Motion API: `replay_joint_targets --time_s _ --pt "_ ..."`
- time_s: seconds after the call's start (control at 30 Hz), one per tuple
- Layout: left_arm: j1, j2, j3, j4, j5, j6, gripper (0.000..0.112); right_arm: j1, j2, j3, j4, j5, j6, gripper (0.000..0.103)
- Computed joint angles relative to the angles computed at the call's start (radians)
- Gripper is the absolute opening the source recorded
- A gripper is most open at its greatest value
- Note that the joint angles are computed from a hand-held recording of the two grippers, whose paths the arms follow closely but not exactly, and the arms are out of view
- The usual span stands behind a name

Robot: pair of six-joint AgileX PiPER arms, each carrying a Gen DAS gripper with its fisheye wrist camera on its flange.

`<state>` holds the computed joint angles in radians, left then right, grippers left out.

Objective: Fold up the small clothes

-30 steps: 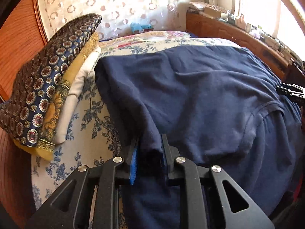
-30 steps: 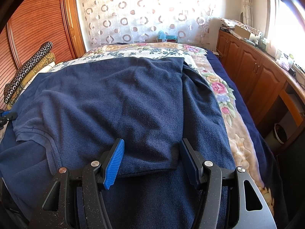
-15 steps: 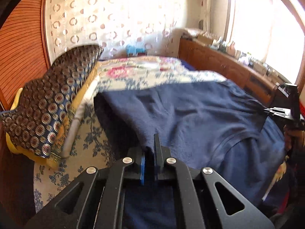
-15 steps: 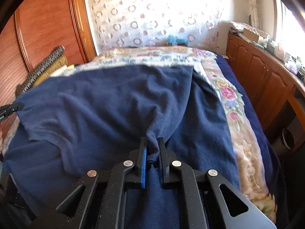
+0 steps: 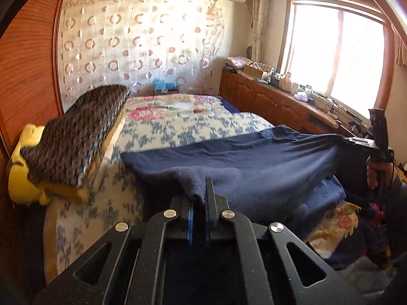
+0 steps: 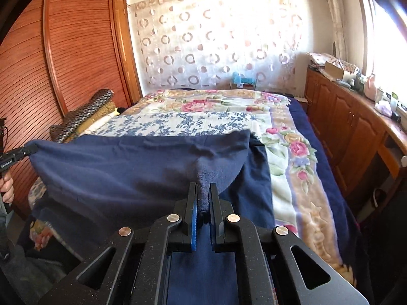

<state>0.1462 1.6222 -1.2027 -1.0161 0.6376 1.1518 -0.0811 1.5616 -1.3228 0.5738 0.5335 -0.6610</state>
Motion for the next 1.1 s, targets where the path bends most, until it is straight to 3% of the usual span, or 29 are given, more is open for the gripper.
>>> replay_joint_targets --time_s 0.13,0.3,0.4,0.43,0.53,0.67,0.9,1.1 --pt "-0.007 0.025 0.058 0.075 -0.029 -0.033 0.007 0.009 -0.034 0.090 -0.071 0.001 0.030 0.007" --pt "-0.019 0.066 0.117 0.165 -0.062 -0.091 0.013 0.038 0.049 0.115 -0.231 -0.017 0.177 0.007" --pt "-0.008 0.055 0.144 0.157 -0.083 -0.067 0.015 0.045 0.060 0.124 -0.290 -0.048 0.251 0.025" --pt "0.000 0.050 0.150 0.141 -0.079 -0.053 0.018 0.049 0.058 0.124 -0.302 -0.055 0.266 0.030" --pt "0.025 0.027 0.177 0.104 -0.099 -0.027 0.046 0.066 0.041 0.126 -0.346 -0.074 0.326 0.040" --pt "0.051 0.046 0.175 0.083 -0.094 -0.026 0.068 0.109 -0.001 0.178 -0.409 -0.146 0.394 0.048" --pt "0.014 0.070 0.167 0.158 -0.141 -0.112 0.070 0.196 -0.017 0.232 -0.327 -0.219 0.316 0.061" --pt "-0.001 0.078 0.175 0.170 -0.165 -0.136 0.070 0.293 0.106 0.132 -0.281 -0.227 0.263 0.064"
